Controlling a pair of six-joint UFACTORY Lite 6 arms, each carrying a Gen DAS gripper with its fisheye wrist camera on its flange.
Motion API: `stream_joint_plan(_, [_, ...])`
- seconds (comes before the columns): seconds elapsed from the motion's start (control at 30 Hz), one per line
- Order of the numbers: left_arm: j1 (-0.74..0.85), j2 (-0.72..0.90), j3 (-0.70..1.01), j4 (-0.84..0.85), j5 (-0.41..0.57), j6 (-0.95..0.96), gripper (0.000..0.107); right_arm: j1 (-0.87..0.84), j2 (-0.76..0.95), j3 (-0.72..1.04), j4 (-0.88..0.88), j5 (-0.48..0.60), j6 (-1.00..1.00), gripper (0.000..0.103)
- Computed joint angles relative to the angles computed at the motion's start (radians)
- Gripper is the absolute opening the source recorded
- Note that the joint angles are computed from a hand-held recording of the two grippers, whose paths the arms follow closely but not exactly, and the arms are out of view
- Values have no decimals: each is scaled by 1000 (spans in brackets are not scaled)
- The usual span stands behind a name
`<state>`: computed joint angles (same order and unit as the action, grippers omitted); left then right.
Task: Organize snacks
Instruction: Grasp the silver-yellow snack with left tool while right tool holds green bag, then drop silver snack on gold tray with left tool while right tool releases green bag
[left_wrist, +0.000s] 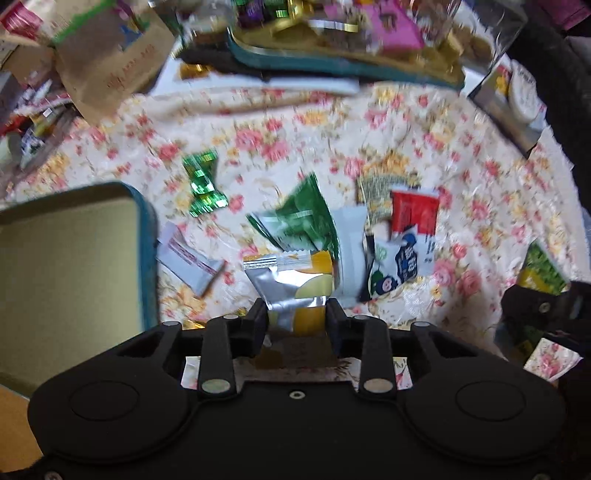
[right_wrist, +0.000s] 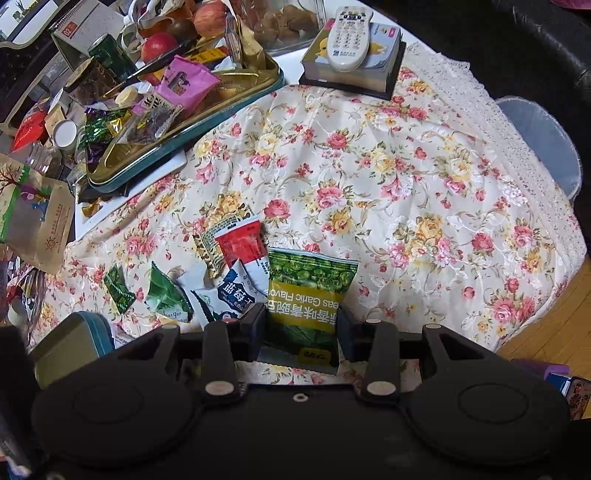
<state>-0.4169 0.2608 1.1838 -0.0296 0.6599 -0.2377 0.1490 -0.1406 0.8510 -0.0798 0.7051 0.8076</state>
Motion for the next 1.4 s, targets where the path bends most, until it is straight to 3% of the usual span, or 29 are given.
stream_joint_plan(0.27, [280, -164, 33, -103, 130, 231, 42, 146, -5, 40, -119, 102, 177, 42])
stream_joint_plan(0.4, [419, -212, 34, 2, 133, 209, 42, 216, 25, 102, -25, 84, 129, 42])
stream_joint_plan(0.6, [579, -116, 134, 36, 175, 284, 42, 379, 198, 286, -5, 48, 126, 42])
stream_joint_plan(0.8, [677, 47, 279, 62, 265, 392, 42, 483, 343, 484, 49, 88, 56, 42])
stream_joint_plan(1.03, [757, 38, 292, -15, 234, 440, 43, 597, 506, 741, 6, 178, 35, 42])
stream_joint_plan(1.2, [746, 37, 289, -24, 231, 405, 43, 634, 515, 726, -1, 140, 52, 42])
stream_joint_plan(1.4, [762, 137, 365, -153, 358, 446, 43, 617, 576, 739, 34, 169, 43, 42])
